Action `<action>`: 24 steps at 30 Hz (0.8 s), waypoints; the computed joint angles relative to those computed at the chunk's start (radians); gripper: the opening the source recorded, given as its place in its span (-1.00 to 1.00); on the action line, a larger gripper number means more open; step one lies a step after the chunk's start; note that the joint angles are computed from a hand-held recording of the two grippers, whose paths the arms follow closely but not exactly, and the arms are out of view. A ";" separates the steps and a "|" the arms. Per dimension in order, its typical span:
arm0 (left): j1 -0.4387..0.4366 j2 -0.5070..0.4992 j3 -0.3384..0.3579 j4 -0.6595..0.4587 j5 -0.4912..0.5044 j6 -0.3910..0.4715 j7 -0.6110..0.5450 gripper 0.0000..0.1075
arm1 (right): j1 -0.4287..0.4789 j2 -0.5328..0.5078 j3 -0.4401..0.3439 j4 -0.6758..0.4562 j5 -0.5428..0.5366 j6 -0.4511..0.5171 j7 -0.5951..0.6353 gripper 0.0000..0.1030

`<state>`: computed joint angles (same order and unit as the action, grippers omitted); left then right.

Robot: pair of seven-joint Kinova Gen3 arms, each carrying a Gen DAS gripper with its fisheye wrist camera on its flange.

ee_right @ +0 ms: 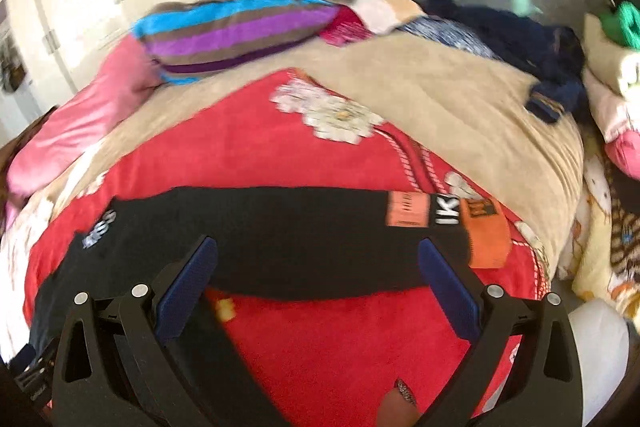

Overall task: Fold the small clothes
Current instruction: 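Reach the right gripper to the orange sleeve cuff and grasp it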

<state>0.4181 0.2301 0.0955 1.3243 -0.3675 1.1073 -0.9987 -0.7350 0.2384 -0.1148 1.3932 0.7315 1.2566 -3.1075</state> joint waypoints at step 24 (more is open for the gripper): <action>0.031 0.123 -0.037 0.052 0.009 -0.064 -0.018 0.75 | 0.281 -0.043 0.052 0.280 -0.214 -0.203 0.041 0.16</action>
